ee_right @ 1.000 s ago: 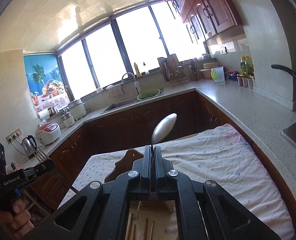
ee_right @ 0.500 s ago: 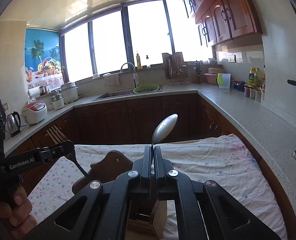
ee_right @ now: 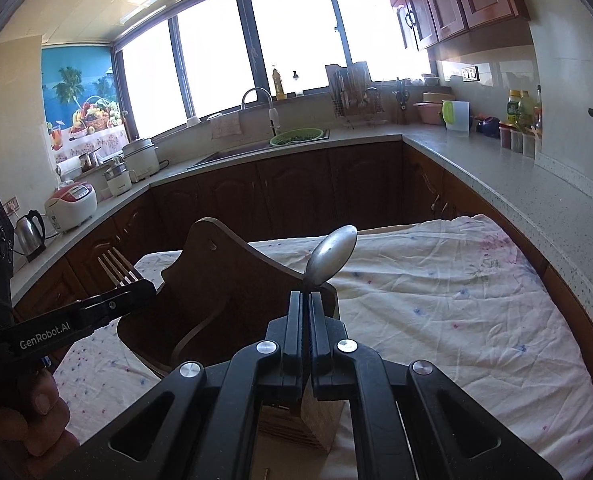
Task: Organize utensils
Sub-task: 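Lift the fork and spoon and lower both into the wooden holder, then open both tools and withdraw them back toward the remaining chopsticks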
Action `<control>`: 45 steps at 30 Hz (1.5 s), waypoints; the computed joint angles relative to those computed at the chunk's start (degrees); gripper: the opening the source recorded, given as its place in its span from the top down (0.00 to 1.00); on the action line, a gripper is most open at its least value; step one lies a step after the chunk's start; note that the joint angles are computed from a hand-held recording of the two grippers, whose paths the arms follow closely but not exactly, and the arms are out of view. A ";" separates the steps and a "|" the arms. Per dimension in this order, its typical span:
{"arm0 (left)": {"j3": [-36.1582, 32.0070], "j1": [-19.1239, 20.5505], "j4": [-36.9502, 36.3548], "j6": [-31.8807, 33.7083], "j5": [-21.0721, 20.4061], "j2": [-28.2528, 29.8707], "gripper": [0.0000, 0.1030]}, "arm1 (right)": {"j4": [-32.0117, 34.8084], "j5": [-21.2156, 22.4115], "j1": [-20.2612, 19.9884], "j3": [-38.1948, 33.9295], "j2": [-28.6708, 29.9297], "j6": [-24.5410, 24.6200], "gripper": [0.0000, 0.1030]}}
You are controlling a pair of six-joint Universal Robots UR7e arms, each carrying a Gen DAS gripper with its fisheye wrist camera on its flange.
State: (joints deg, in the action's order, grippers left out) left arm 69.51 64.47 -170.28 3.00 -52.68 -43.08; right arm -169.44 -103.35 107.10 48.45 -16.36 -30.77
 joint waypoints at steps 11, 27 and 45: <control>4.42 -1.86 -1.75 -2.15 0.92 -3.61 0.52 | -0.90 2.76 -0.48 4.04 -4.05 6.17 0.63; 25.68 -5.60 -9.41 -9.51 9.33 -14.60 0.28 | -12.20 7.05 -3.03 28.53 -18.29 13.18 0.16; 43.07 -9.38 -4.92 -23.65 13.35 -20.82 0.28 | -17.11 2.02 -5.38 49.24 -27.43 11.49 0.16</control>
State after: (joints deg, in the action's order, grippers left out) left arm 112.58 55.09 -175.20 -20.65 -39.32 -63.90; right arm -186.55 -101.33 101.72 97.69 -43.79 -19.28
